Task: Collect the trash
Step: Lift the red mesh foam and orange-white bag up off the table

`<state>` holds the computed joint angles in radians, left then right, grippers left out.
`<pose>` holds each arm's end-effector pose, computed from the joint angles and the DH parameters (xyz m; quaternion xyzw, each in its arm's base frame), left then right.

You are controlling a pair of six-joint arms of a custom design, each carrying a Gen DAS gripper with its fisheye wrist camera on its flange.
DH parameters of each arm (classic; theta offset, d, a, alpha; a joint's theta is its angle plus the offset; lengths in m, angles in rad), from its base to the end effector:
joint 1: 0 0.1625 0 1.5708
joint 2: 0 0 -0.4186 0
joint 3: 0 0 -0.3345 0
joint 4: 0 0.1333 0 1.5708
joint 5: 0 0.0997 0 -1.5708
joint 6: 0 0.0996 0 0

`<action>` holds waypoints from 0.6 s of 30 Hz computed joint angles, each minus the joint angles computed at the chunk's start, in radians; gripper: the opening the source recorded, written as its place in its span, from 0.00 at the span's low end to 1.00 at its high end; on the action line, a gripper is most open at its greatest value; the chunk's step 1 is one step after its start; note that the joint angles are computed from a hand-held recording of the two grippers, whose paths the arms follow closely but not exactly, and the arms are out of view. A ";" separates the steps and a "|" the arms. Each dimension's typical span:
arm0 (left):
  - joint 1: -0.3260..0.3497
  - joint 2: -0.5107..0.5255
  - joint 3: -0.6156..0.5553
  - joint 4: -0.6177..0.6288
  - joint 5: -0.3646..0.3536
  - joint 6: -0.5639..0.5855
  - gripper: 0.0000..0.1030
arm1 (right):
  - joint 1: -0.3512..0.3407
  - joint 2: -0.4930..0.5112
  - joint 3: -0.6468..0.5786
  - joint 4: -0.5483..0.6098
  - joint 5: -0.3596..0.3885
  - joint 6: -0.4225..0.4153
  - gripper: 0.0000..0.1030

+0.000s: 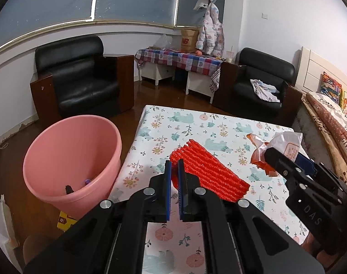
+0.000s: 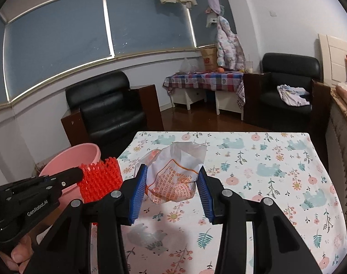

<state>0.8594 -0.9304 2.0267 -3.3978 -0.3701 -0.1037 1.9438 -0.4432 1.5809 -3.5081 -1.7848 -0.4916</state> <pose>-0.1560 -0.5273 0.2403 0.0380 0.7958 -0.4798 0.3676 0.3442 -0.5717 0.0420 0.3460 -0.8490 0.3805 0.1211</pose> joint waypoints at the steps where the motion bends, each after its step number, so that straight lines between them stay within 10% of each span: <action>1: 0.001 0.001 0.001 -0.006 0.002 0.006 0.04 | 0.004 0.003 -0.003 0.000 -0.004 -0.007 0.41; 18: 0.022 -0.027 0.024 -0.022 -0.033 -0.018 0.04 | 0.016 0.038 -0.039 0.010 -0.049 -0.052 0.41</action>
